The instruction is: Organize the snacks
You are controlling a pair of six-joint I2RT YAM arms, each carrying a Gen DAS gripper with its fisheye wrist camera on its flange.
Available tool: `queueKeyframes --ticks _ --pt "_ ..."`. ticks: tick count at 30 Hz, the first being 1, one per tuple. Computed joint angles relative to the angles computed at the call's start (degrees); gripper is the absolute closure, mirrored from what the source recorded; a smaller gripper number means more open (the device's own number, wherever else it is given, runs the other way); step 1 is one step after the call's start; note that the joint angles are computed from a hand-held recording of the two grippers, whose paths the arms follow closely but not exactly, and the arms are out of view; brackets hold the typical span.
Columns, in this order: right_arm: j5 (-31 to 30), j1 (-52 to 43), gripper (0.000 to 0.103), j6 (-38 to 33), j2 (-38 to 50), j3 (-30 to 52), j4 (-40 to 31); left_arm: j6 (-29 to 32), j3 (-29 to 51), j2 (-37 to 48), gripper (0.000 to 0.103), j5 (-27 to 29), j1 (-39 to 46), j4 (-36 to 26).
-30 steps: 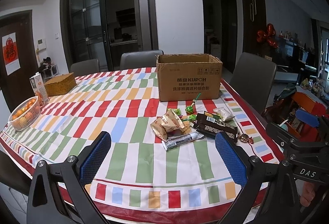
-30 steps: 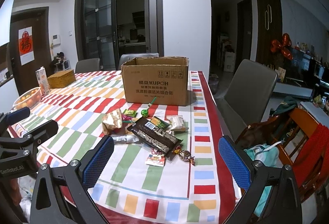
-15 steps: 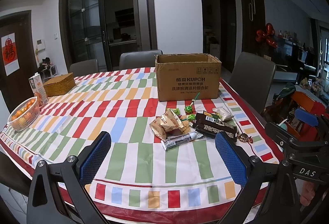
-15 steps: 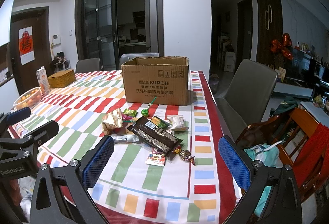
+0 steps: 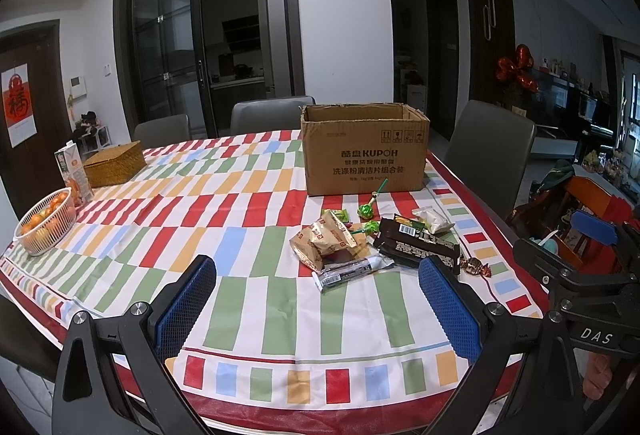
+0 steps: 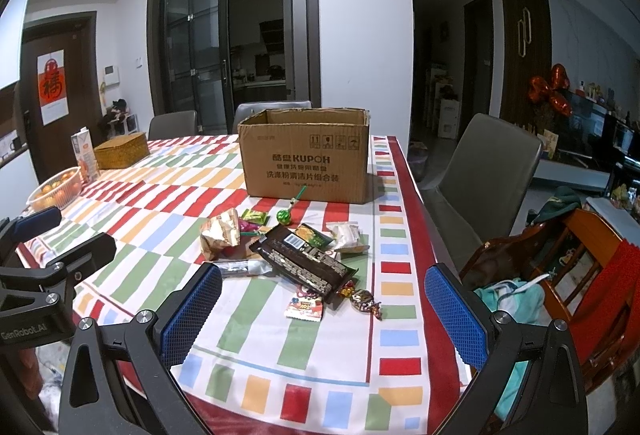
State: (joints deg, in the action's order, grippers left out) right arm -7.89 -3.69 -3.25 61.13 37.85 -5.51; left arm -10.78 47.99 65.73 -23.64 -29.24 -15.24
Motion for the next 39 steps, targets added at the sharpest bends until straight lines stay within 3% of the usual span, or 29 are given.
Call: queueKeyframes --ticks 13,24,30,39 --pt "-0.4 -0.2 0.000 -0.3 1.7 -0.2 0.4 -0.3 -0.1 1.1 0.000 -0.2 -0.6 0.0" --pt "-1.2 -1.7 0.000 -2.0 9.0 2.0 1.7 5.6 0.6 8.7 0.001 2.1 1.3 6.3" --pt "0.1 -1.9 0.001 -3.6 14.4 3.6 3.8 9.6 2.4 14.4 0.009 3.7 1.8 9.5" --pt "2.1 -1.5 0.015 -6.5 24.7 7.8 5.3 15.0 7.6 25.7 0.024 8.4 3.9 11.1"
